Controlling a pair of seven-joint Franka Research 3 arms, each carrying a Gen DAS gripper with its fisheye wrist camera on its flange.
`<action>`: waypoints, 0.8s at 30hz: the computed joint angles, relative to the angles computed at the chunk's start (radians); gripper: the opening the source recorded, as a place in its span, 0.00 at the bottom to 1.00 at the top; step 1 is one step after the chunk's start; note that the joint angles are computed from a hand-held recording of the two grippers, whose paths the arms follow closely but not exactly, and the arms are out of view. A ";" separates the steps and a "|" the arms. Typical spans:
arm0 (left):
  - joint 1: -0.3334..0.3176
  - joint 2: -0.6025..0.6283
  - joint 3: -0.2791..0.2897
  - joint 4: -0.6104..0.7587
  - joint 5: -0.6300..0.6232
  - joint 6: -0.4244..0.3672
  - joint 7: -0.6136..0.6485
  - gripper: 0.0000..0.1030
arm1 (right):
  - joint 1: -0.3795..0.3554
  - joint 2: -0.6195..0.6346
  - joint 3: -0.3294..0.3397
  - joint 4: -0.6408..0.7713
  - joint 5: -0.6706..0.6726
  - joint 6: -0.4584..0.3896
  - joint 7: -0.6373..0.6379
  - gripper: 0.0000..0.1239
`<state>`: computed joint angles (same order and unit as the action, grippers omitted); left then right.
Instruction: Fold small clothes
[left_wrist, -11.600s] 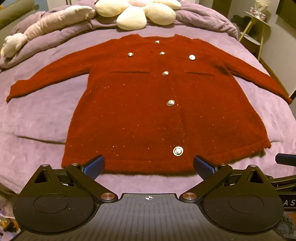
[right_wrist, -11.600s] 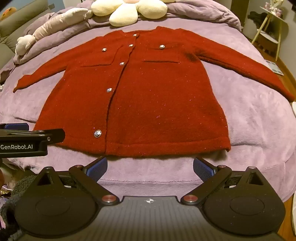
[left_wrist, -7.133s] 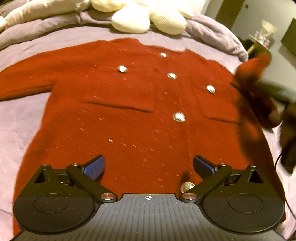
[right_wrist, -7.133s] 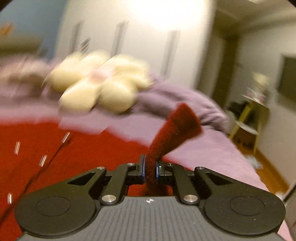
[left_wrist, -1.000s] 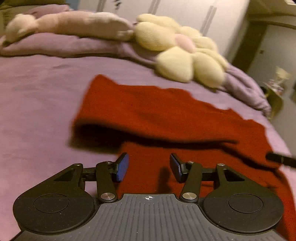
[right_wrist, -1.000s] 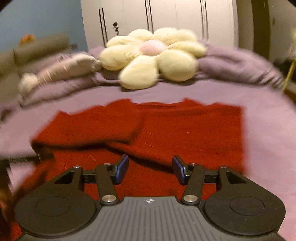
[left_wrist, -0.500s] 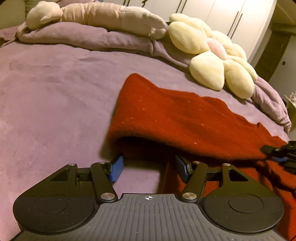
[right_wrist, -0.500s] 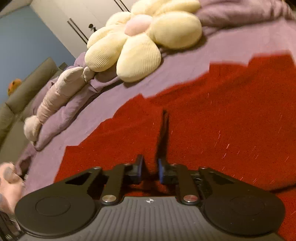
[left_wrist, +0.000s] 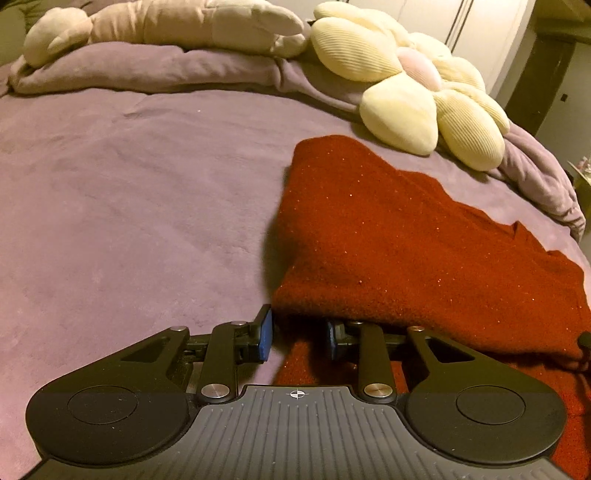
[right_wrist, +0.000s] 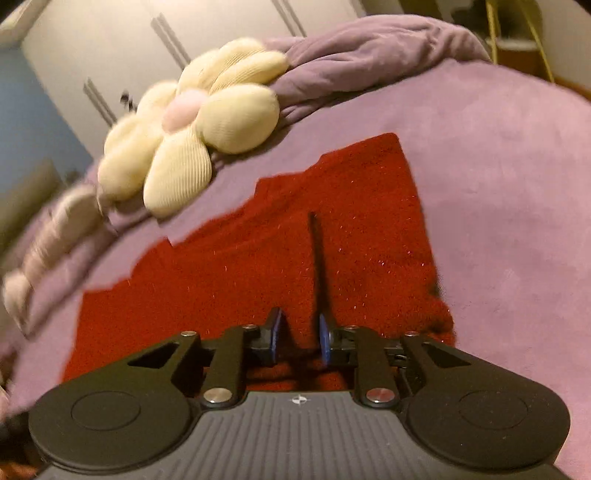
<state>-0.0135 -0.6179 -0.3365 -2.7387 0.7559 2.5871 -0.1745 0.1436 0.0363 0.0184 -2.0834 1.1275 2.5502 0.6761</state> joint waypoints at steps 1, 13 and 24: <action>-0.004 0.001 0.000 0.004 -0.005 -0.010 0.006 0.29 | 0.002 0.017 -0.007 0.018 0.007 -0.021 0.015 0.17; -0.060 0.010 -0.026 0.075 0.032 -0.124 0.094 0.45 | 0.097 -0.017 0.035 0.029 0.338 0.438 -0.618 0.03; -0.118 -0.062 -0.003 0.038 -0.041 -0.129 0.146 0.57 | 0.038 -0.011 -0.017 -0.003 0.151 0.239 -0.320 0.13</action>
<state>-0.1315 -0.6800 -0.3391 -2.7005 0.7147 2.4581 -0.0288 0.1815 0.0254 0.0014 -2.0864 1.2789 2.7887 0.3566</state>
